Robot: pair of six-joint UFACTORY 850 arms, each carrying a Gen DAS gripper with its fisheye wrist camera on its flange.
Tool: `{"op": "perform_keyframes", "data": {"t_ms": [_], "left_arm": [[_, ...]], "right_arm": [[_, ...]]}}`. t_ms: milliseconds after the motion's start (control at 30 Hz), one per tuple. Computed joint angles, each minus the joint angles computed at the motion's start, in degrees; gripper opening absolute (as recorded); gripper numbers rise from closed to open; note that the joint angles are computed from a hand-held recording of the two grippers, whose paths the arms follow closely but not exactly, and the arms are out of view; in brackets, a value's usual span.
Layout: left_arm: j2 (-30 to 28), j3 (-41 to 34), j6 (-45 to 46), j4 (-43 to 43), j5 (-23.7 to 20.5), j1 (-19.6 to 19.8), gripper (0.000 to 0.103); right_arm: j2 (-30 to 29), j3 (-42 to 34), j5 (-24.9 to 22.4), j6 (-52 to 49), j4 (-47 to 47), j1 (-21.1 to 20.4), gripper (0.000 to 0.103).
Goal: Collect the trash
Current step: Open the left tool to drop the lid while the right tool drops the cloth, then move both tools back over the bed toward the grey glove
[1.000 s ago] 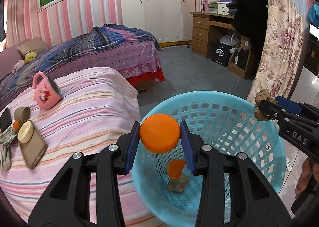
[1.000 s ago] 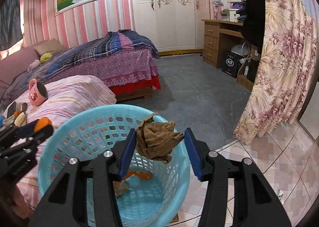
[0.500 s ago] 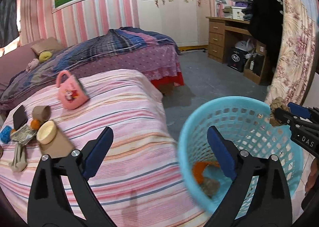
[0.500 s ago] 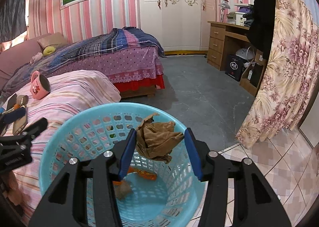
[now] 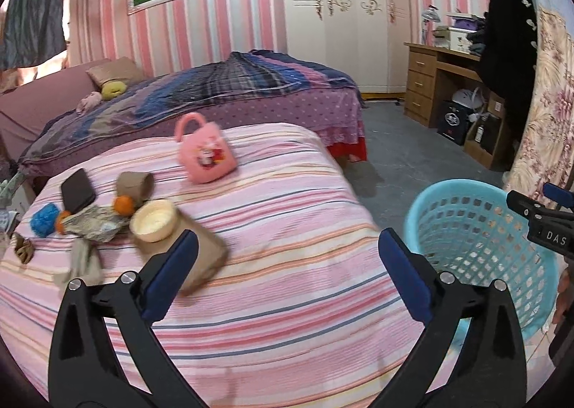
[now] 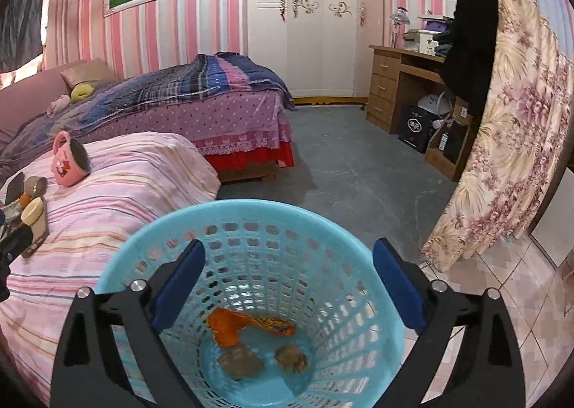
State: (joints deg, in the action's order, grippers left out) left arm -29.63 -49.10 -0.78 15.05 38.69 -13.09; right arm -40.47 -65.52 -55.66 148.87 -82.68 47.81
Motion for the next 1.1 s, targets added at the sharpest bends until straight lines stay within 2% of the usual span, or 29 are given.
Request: {"op": "perform_keyframes", "data": {"t_ms": [133, 433, 700, 800, 900, 967, 1000, 1100], "left_arm": [[0.58, 0.27, 0.67, 0.48, 0.12, 3.26, 0.097], [-0.69, -2.34, 3.88, -1.41, -1.13, 10.61, 0.098], [-5.85, -9.53, -1.56, 1.50, -6.70, 16.54, 0.098], [-7.87, -12.07, -4.05, 2.62, -8.89, 17.75, 0.098], [-10.26, -14.77, -1.67, 0.43, -11.35, 18.14, 0.098], [-11.81, -17.56, -7.38, 5.85, -15.08, 18.68, 0.098], [-12.48, -18.80, -11.93, 10.03, -16.13, 19.09, 0.098], [-14.01, -21.44, -18.42, 15.64, -18.52, 19.53, 0.097]], "right_arm": [[-2.38, -4.96, -0.10, -6.02, 1.28, 0.30, 0.093], [-7.50, -15.19, 1.64, -10.84, 0.34, 1.32, 0.093], [-14.47, -27.64, 3.19, -19.36, 2.94, 1.77, 0.093], [-16.32, -30.92, 3.51, -21.03, 4.07, 1.82, 0.093], [-17.39, -32.81, 4.01, -21.29, 4.71, 1.69, 0.093], [-18.02, -33.90, 4.59, -21.59, 5.09, 1.49, 0.093], [-18.83, -35.25, 4.82, -22.34, 5.82, 1.40, 0.093], [-19.93, -36.95, 5.04, -24.00, 6.96, 1.20, 0.093]]}}
